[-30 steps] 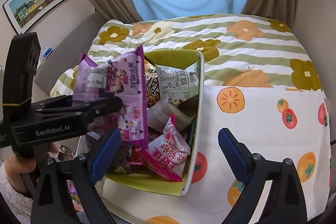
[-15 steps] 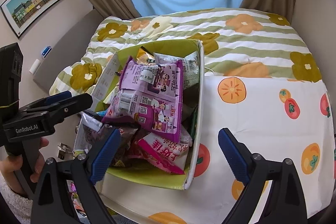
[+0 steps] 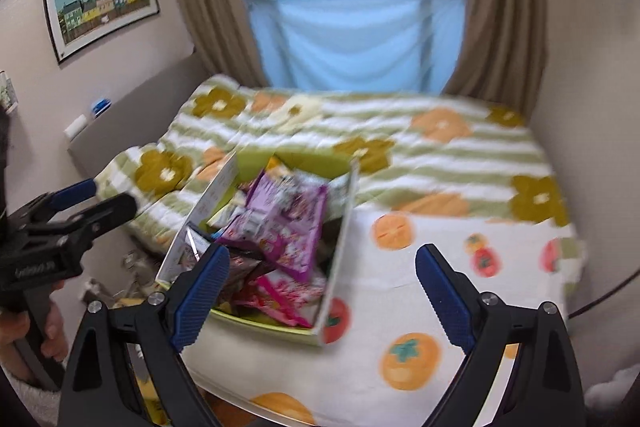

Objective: Organize snacks

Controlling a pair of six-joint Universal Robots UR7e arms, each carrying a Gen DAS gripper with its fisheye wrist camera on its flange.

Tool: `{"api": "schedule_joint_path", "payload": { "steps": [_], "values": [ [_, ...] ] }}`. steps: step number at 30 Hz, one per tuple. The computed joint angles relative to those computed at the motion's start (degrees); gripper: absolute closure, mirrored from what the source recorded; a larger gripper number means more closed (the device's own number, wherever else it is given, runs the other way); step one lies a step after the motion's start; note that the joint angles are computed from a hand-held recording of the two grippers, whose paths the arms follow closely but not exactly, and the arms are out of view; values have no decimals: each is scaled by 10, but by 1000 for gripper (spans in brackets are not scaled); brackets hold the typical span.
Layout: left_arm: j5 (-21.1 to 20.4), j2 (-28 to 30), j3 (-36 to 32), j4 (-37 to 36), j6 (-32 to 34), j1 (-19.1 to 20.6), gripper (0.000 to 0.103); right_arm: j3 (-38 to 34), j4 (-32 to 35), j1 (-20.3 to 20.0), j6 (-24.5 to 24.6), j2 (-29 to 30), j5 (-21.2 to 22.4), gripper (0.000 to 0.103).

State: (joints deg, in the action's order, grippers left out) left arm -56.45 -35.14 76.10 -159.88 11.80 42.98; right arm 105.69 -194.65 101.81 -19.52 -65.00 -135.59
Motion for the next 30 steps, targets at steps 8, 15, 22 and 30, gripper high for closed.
{"api": "schedule_joint_path", "payload": {
  "steps": [8, 15, 22, 30],
  "values": [
    [30, -59, 139, -118, 5, -44, 0, 57, -165, 46, -69, -9, -106, 0],
    [35, -84, 204, -147, -11, -65, 0, 112, -198, 45, -52, -30, -111, 0],
    [42, -86, 219, -149, -22, -78, 0, 125, -239, 53, -88, -29, -122, 0],
    [39, -87, 224, -151, -26, -85, 0, 134, -254, 55, -96, -35, -124, 0]
  ]
}}
